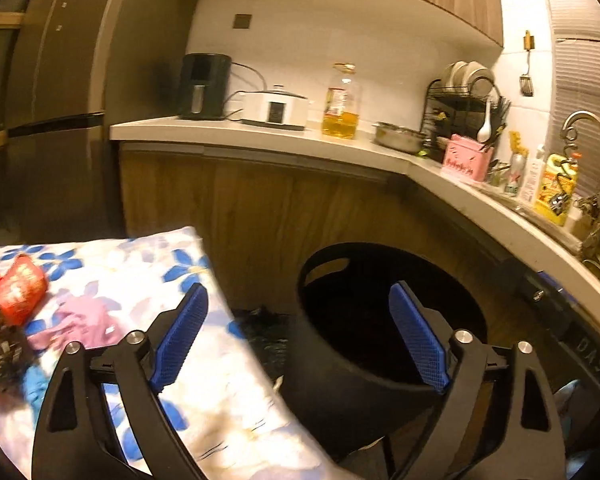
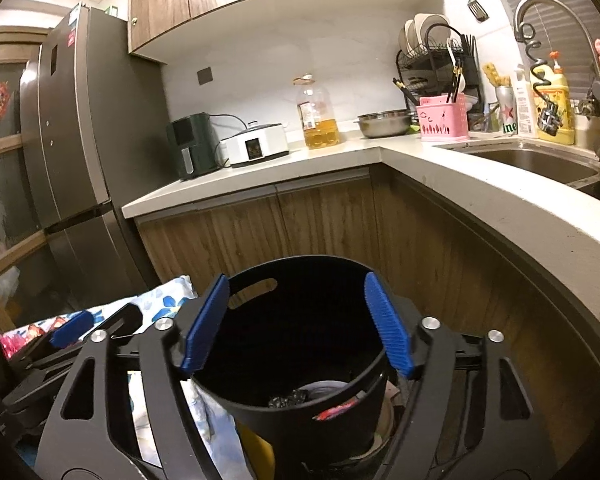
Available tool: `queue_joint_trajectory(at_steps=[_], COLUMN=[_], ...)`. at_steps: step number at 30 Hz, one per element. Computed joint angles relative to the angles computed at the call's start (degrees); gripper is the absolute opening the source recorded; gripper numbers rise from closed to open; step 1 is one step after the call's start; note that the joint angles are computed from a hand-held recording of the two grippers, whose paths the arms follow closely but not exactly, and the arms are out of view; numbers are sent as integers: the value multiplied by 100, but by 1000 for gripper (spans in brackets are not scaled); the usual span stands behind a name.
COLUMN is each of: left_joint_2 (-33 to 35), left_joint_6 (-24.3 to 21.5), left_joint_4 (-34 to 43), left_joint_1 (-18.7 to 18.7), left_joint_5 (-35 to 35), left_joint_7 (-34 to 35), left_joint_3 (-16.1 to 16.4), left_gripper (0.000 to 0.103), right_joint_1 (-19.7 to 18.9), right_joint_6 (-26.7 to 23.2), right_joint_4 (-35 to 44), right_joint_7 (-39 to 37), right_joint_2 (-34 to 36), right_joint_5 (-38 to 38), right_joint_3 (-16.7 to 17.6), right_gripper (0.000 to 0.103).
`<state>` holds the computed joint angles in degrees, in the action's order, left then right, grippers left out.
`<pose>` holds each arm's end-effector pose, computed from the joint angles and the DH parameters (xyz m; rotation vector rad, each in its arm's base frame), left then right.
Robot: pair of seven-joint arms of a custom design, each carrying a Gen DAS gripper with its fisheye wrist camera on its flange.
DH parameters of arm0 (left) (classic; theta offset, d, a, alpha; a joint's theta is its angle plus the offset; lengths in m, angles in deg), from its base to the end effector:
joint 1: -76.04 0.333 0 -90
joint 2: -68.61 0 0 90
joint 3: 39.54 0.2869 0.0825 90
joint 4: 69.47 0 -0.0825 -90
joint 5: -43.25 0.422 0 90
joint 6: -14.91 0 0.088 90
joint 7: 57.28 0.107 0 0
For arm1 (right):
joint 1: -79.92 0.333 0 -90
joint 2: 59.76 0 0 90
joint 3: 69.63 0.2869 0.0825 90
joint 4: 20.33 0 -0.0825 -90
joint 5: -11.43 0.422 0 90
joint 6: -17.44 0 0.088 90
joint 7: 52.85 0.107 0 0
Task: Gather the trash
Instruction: 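Move both open tools back toward the trash on the table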
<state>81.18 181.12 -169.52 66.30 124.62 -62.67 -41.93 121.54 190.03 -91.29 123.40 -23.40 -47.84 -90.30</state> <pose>0.6557 -0.1996 0.4698 -1.6695 1.3694 -1.0397 0.6710 0.4139 0.4770 -1.3952 1.3561 -0.7536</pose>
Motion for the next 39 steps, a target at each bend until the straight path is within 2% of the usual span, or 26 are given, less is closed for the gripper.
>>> queue_joint_trajectory(at_steps=[1, 4, 14, 18, 31, 39], left_joint_2=[-129, -459, -1587, -2005, -3386, -4078], left_joint_6=[-124, -444, -1300, -1493, -1664, -1573], left_joint_4=[-152, -528, -1761, -2198, -3561, -4168], left_joint_1=[-23, 9, 394, 534, 999, 1234], left_joint_5=[49, 207, 220, 215, 108, -107], left_joint_7=[-58, -293, -546, -649, -1033, -1027], left_joint_3=[8, -70, -588, -754, -1149, -1294], left_gripper=[97, 97, 97, 97, 97, 97], right_joint_1=[80, 458, 765, 742, 496, 192], right_joint_6=[4, -74, -740, -991, -1629, -1901], right_joint_4=[-72, -380, -1132, -1388, -2149, -2299], right_joint_7=[103, 827, 1861, 2053, 2572, 2489], right_joint_2=[-52, -305, -1050, -1298, -1949, -2055], right_joint_5=[-94, -797, -2338, -2677, -3528, -3626], right_joint_3=[-86, -442, -178, 72, 1065, 1732], right_gripper=[76, 83, 86, 86, 86, 86])
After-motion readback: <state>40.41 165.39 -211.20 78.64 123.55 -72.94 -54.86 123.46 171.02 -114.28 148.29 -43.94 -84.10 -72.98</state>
